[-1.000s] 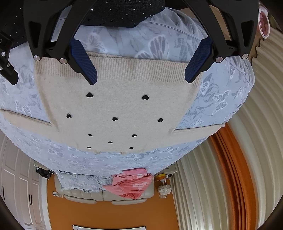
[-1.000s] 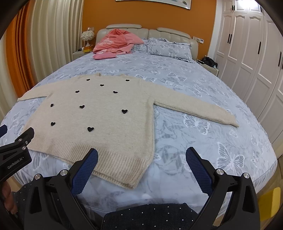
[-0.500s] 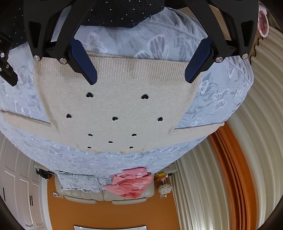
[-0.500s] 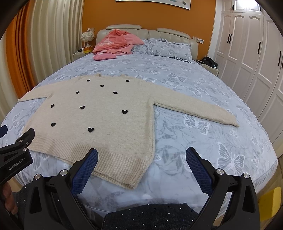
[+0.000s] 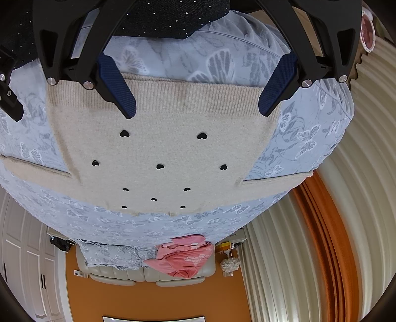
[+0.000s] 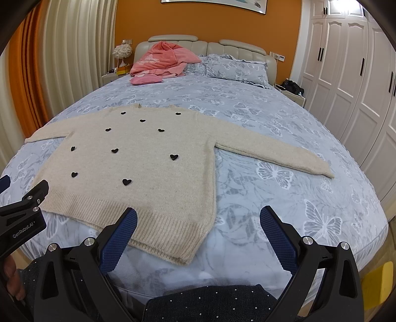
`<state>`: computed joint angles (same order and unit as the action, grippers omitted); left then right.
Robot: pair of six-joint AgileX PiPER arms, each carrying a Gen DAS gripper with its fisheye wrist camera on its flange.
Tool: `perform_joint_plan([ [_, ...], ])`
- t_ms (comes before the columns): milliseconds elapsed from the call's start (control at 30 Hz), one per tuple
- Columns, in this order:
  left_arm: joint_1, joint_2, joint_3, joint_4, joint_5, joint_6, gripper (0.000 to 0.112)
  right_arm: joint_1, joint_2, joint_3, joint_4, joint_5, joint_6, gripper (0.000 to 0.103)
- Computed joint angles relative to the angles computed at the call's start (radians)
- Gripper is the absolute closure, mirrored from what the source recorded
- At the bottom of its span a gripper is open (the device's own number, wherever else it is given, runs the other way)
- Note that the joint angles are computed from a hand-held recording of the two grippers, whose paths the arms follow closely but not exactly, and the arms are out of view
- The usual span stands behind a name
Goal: Fold small clothes
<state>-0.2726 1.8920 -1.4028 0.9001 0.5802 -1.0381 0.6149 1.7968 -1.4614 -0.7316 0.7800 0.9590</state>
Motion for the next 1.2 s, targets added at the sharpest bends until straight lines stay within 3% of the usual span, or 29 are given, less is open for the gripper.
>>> perform_joint_plan([
  [1200,-0.007,0.002,0.001,0.015,0.006,-0.015,0.015,0.003,-0.004,0.005,-0.008,-0.001,0.009,0.005],
])
